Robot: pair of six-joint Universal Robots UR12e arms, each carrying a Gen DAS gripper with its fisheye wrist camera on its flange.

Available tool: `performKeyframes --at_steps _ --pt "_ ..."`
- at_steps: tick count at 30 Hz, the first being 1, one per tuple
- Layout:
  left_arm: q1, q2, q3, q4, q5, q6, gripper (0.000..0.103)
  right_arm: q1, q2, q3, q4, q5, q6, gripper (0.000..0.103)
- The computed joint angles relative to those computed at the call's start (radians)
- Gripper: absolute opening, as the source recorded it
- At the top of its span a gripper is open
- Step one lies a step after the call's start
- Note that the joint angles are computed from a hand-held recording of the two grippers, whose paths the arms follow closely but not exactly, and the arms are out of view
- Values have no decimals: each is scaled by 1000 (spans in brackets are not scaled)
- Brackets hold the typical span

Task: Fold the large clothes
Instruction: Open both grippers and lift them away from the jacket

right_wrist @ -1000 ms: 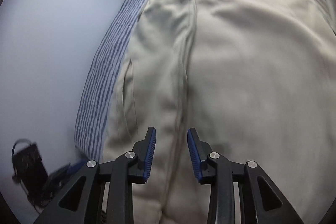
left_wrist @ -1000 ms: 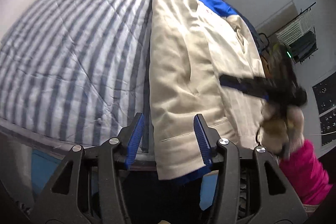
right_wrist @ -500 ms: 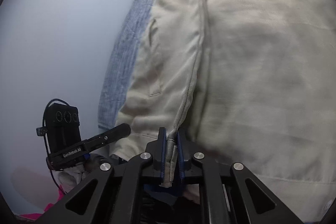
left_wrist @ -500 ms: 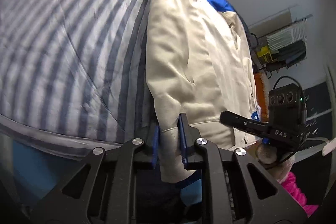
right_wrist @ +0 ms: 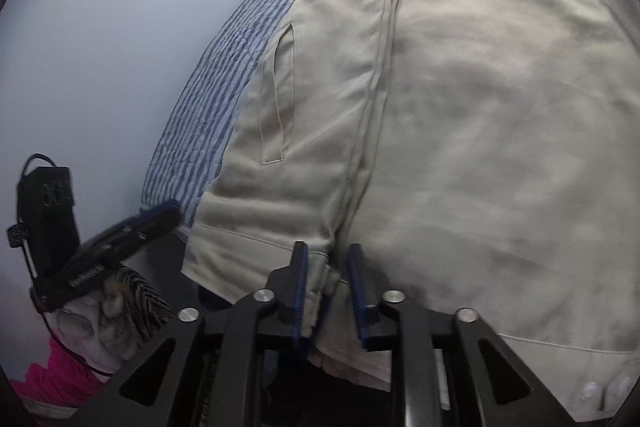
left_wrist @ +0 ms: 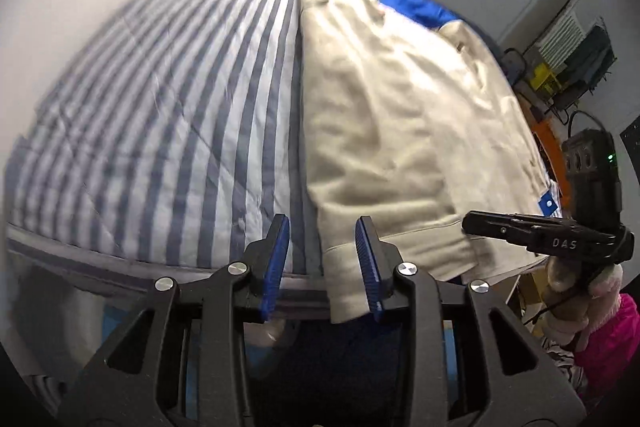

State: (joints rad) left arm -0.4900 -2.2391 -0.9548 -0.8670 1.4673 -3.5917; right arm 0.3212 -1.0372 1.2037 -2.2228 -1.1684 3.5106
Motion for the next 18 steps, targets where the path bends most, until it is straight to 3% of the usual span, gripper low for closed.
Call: performKeyframes --at_steps 3,5,8,13,18 --pt "-10 -12 25 12 -23 51 34 1 -30 33 -34 -50 -18 28" --pt "-24 -37 65 -21 -39 104 34 -2 -55 63 -70 -85 -26 34" --pt "-40 -68 104 -87 -49 137 34 -4 -100 118 -132 -151 -33 34" --pt "-73 -103 137 -109 58 225 34 -22 -165 202 -211 -244 -17 35" --pt "-76 -118 200 -162 62 183 34 -59 -214 274 -257 -300 46 42"
